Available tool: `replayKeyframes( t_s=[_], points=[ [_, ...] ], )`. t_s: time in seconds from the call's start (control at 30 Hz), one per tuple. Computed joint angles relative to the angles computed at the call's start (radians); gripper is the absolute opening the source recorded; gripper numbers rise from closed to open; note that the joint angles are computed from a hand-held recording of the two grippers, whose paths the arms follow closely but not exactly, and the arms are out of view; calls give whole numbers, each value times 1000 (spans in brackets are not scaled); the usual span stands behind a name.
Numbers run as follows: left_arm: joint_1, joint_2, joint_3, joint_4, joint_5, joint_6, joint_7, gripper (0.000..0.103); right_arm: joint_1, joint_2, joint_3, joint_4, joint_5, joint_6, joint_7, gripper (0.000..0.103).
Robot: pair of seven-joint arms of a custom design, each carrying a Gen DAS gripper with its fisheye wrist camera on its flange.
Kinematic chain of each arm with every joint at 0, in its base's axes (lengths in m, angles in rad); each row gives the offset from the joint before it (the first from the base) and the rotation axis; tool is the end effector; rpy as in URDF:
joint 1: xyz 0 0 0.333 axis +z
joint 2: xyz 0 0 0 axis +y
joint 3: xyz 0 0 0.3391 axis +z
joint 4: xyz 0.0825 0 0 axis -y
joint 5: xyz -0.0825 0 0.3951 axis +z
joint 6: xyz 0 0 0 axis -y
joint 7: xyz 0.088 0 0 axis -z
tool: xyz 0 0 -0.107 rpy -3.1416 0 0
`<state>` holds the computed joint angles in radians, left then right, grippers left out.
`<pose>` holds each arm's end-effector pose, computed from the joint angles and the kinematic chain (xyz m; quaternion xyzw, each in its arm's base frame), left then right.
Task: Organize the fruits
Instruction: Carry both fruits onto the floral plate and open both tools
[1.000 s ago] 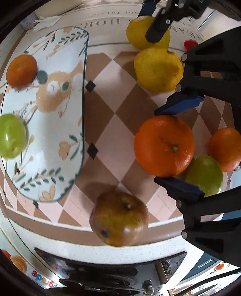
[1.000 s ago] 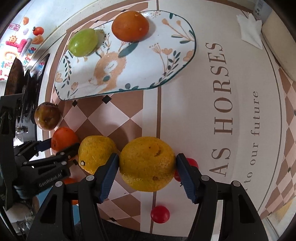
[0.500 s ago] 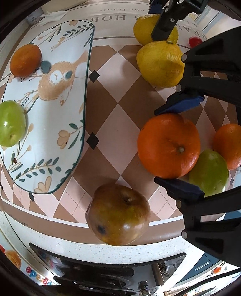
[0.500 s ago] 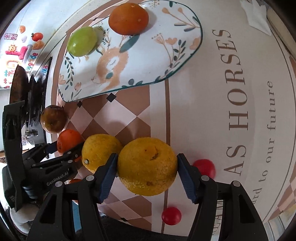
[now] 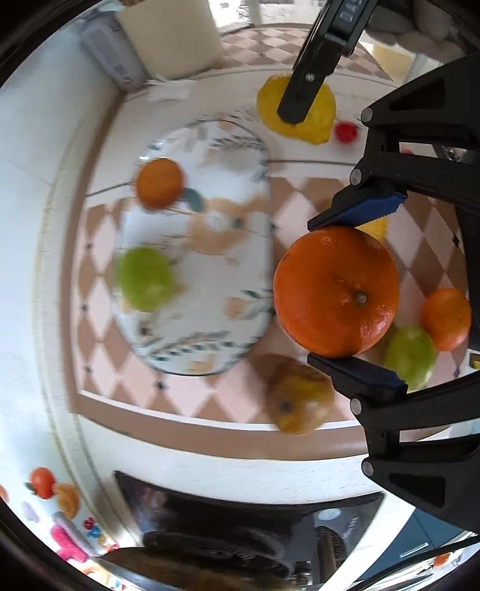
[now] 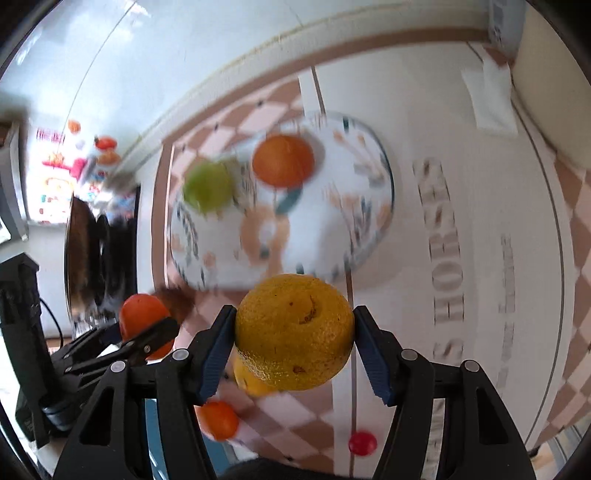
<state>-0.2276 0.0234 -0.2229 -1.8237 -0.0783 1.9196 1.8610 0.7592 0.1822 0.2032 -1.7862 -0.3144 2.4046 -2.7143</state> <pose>0.5279 -0.2602 0.5419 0.4137 -0.9088 0.0536 0.0067 0.3881 0.5379 0.5174 -0.3371 0.9094 0.0539 0.2375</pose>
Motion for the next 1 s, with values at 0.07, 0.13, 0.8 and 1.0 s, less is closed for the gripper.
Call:
replayKeyframes(
  t_s=[0.07, 0.13, 0.8, 1.0],
  points=[
    [-7, 69, -4, 85, 13, -25, -38, 61, -17, -6, -14, -18, -4, 26, -4, 66],
    [-15, 149, -5, 171, 28, -54, -80, 61, -39, -3, -26, -41, -2, 78, -5, 66],
    [-63, 414, -18, 408, 21, -181, -230, 84, -56, 59, -70, -120, 110, 291, -70, 85],
    [-81, 352, -7, 346, 111, -99, -212, 86, -55, 65, -37, 22, 108, -16, -198, 85]
  ],
)
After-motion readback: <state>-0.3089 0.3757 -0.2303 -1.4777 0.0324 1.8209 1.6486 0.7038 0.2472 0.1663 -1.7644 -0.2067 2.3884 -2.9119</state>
